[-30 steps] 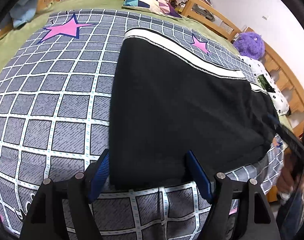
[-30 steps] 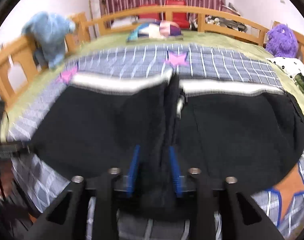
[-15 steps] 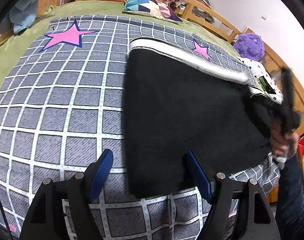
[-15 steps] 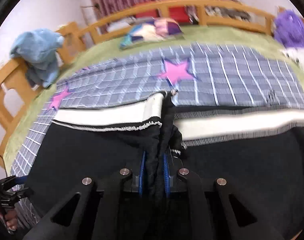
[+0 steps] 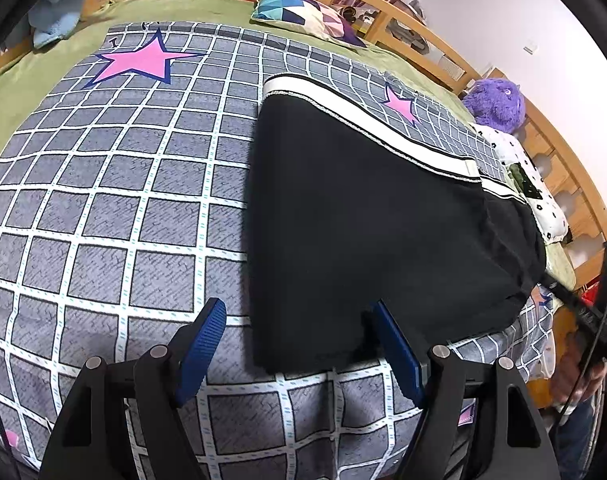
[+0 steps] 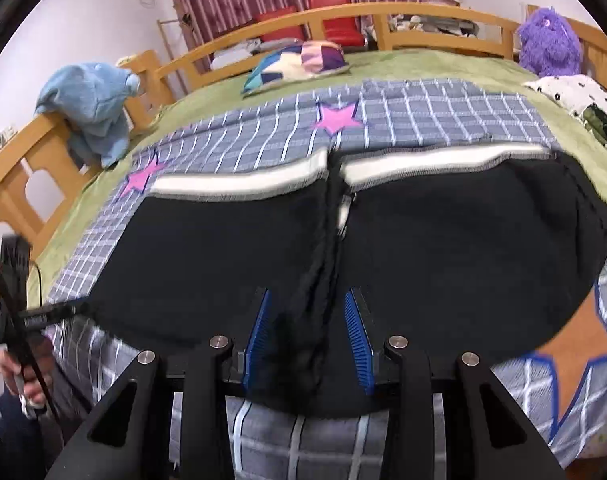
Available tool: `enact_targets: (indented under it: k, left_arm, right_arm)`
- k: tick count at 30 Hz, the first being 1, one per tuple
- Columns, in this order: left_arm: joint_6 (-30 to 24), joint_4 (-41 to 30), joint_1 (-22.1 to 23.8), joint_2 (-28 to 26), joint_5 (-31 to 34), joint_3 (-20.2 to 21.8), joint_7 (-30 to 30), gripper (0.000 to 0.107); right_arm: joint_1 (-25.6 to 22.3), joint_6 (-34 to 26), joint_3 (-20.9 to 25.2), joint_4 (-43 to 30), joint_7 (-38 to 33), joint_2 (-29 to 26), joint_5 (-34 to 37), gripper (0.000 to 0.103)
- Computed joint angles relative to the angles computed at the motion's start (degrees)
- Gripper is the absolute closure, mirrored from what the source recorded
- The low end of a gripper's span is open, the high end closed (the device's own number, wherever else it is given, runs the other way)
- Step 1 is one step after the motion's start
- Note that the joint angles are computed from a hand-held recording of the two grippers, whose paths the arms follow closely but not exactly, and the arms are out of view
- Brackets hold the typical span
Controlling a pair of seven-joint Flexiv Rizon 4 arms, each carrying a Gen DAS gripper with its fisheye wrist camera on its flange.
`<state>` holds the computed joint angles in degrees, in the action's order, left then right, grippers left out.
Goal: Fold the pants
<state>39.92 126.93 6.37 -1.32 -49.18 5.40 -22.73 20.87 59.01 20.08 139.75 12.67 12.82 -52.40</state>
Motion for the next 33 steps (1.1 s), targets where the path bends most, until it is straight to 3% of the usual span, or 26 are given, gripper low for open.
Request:
enact_targets:
  k: [2,3,4,7,9,10,13,15,17,19,22,24,27,29,31,33]
  left_arm:
    - [-0.7,0.3,0.0,0.6,0.0,0.1,0.0,0.032]
    - [-1.1,0.5,-0.1,0.9,0.0,0.2,0.2,0.032]
    - [-1.1,0.8,-0.2,1.2,0.0,0.3,0.2,0.032]
    - [-0.9,1.4,-0.4,2.3,0.2,0.6,0.5,0.032]
    - [-0.3,1.8,-0.6,3.1,-0.3,0.8,1.4,0.032]
    - [-0.3,1.9,-0.6,3.2,-0.7,0.9,1.7,0.032]
    - [-0.6,1.5,-0.7,2.9,-1.3,0.8,1.6,0.032]
    - [0.5,1.2,-1.0,2.4,-2.0,0.4,1.8,0.032]
    - [2.3,1.0,-1.5,1.8,-2.9,-0.1,1.6,0.032]
    - [3.7,0.8,-1.6,0.7,-1.2,-0.3,-0.5,0.032]
    - [6.7,1.4,-2.2,-1.1,2.0,-1.1,-2.0,0.032]
    - [11.8,3.6,-3.5,-0.1,-0.3,-2.0,2.4,0.032]
    - [10.9,2.3,-3.6,0.1,1.1,-1.8,1.8,0.032]
    - [11.0,1.2,-3.5,-0.3,0.9,-1.8,0.5,0.032]
    - [12.2,0.4,-3.7,-0.6,0.9,-2.0,0.0,0.033]
    - [13.0,-0.4,-3.8,-1.1,0.6,-2.3,-0.7,0.033]
  right_arm:
    - [-0.3,0.2,-0.2,0.1,2.2,-1.6,-0.9,0.067]
    - [-0.5,2.0,-0.4,1.1,4.3,-1.8,-1.5,0.084]
    - [-1.0,5.6,-2.0,1.7,6.2,-3.0,-4.5,0.084]
    - [-1.3,3.9,-1.3,1.5,7.0,-1.4,-6.7,0.089]
    - [-4.8,10.6,-2.0,3.5,16.1,3.3,-16.5,0.089]
    - [-5.1,12.0,-2.0,4.0,16.7,4.7,-16.8,0.089]
    - [-2.1,7.1,0.2,3.8,7.5,3.1,-6.6,0.089]
    - [0.0,8.3,-0.5,4.2,2.6,-1.6,1.0,0.084]
    - [-0.4,10.5,-0.8,4.7,2.7,-2.9,-0.6,0.082]
    - [0.5,7.9,-0.2,4.0,0.8,-1.2,1.6,0.076]
    - [-2.7,6.2,0.9,3.7,9.7,2.0,-8.5,0.058]
    - [-3.5,8.0,-0.3,3.0,11.7,-0.1,-12.7,0.057]
    - [0.4,2.2,-0.5,-0.2,2.1,-6.6,-3.0,0.055]
    - [2.2,-2.3,-0.9,-1.7,0.0,-8.4,-5.1,0.053]
    - [3.2,-2.0,-1.3,-1.2,-4.5,-6.1,-1.6,0.057]
    - [1.4,1.2,-1.7,2.3,-1.2,-0.3,-4.1,0.053]
